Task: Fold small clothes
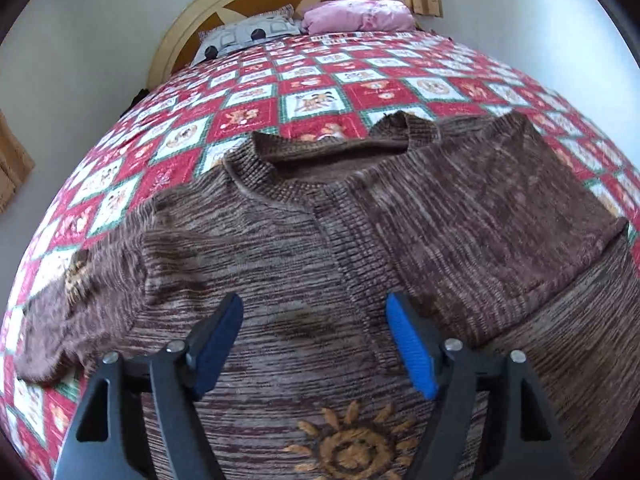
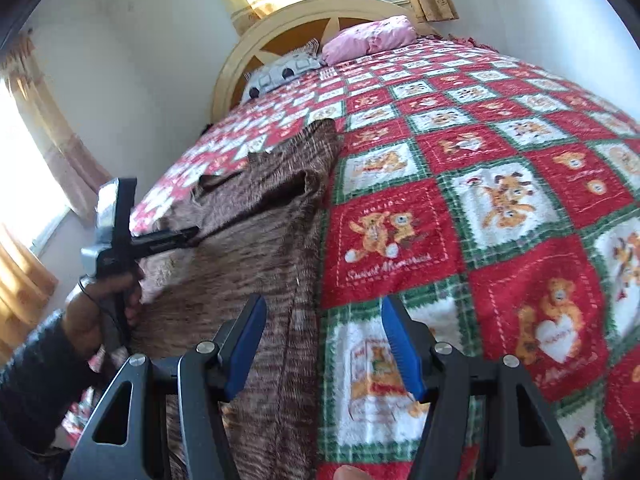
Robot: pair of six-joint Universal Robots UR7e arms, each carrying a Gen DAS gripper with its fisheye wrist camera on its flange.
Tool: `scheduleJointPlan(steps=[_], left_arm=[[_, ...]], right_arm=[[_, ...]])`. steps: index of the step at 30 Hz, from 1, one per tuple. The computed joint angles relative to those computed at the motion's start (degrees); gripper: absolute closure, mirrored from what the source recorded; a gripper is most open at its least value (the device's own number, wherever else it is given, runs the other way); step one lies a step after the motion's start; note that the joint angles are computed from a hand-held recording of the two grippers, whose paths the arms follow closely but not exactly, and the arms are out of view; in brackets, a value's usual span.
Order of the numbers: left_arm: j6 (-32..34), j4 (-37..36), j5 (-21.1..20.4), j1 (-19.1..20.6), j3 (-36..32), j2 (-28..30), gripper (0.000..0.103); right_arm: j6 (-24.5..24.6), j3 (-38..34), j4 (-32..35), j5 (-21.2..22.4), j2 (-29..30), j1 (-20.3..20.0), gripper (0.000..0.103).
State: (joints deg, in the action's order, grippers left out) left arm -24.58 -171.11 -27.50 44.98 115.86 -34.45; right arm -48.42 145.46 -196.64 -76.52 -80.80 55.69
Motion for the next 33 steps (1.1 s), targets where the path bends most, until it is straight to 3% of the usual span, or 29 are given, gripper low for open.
scheduleJointPlan(steps=[2, 4, 6, 9, 14, 18, 21, 23, 26, 29, 33], left_arm=[[4.4, -3.3, 1.3, 0.0, 0.5, 0.8, 0.018], [5.1, -4.8, 0.0, 0.3, 1.0, 0.5, 0.016], [3.5, -4.8, -2.6, 1.6, 1.1, -0.7, 0.007], [0.9, -5.0, -4.7, 2.6, 1.6, -1.7, 0.003], [0.2, -8.1, -6.2, 2.6, 3.0, -1.9, 0.003], [0.1, -10.0, -6.8, 2.6, 4.1, -2.3, 0.003], [0.1, -11.0, -7.1, 2.9, 4.3, -2.3, 0.002], [0.4, -11.3, -7.5, 3.1, 4.1, -2.3, 0.001], [0.5, -11.3, -7.9, 3.2, 4.2, -2.4, 0.000], [0.5, -11.3, -7.9, 3.2, 4.2, -2.4, 0.000], [0.7, -12.3, -8.4, 3.2, 4.4, -2.5, 0.000]], right_arm=[[-0.9, 0.1, 1.7, -2.9, -1.4, 1.9, 0.042], [-1.3, -0.3, 2.9, -5.2, -2.1, 4.2, 0.042], [-1.0, -1.5, 3.6, -8.2, -2.1, 8.0, 0.042], [-0.3, -5.1, 6.3, -11.2, -0.6, 13.4, 0.042], [2.9, -15.3, 8.5, -13.6, 9.3, 19.5, 0.042], [5.7, -22.0, 8.0, -17.8, 17.2, 21.2, 0.042], [8.1, -24.6, 12.5, -19.9, 20.1, 20.2, 0.042], [5.2, -22.6, 9.0, -20.2, 20.2, 19.9, 0.042], [3.0, -21.4, 10.1, -22.4, 19.0, 20.8, 0.042], [5.3, -21.2, 10.7, -21.1, 17.3, 21.6, 0.042], [6.9, -21.7, 6.0, -19.1, 18.7, 23.4, 0.041]])
